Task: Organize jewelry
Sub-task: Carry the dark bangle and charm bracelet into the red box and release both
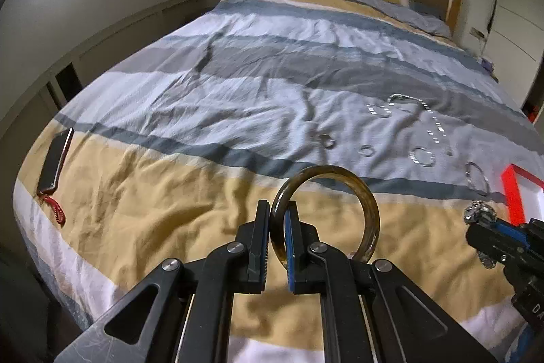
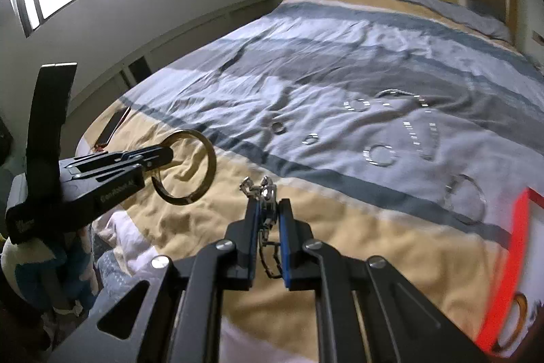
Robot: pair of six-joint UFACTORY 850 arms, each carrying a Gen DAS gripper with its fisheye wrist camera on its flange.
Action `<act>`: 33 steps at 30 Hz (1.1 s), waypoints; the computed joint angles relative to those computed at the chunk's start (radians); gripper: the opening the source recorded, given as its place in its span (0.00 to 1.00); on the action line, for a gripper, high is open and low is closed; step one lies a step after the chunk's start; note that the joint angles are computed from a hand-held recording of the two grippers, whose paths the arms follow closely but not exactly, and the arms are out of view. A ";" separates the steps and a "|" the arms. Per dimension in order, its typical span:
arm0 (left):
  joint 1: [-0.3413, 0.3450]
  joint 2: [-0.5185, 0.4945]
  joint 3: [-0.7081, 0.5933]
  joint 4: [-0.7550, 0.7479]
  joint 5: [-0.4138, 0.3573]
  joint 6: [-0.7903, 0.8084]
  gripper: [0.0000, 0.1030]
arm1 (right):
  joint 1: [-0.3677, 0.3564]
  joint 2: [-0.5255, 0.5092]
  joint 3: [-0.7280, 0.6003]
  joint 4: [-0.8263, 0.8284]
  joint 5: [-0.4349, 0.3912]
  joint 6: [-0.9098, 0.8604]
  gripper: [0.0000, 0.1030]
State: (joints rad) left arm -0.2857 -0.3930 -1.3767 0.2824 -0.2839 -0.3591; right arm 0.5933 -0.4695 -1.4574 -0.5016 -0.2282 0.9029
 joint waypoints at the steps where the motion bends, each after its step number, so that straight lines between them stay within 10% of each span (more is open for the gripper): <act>1: -0.010 0.014 0.010 0.018 0.000 -0.015 0.08 | 0.001 0.032 0.037 -0.076 0.004 0.086 0.10; 13: -0.170 0.064 0.022 -0.134 -0.013 0.125 0.08 | -0.024 0.388 0.427 -0.635 -0.099 0.761 0.10; 23: -0.347 -0.053 -0.157 -0.299 -0.074 0.300 0.08 | -0.163 0.639 0.663 -0.586 -0.186 0.747 0.10; 33: -0.461 -0.284 -0.443 -0.324 -0.205 0.356 0.08 | -0.378 0.616 0.708 -0.510 -0.066 0.595 0.10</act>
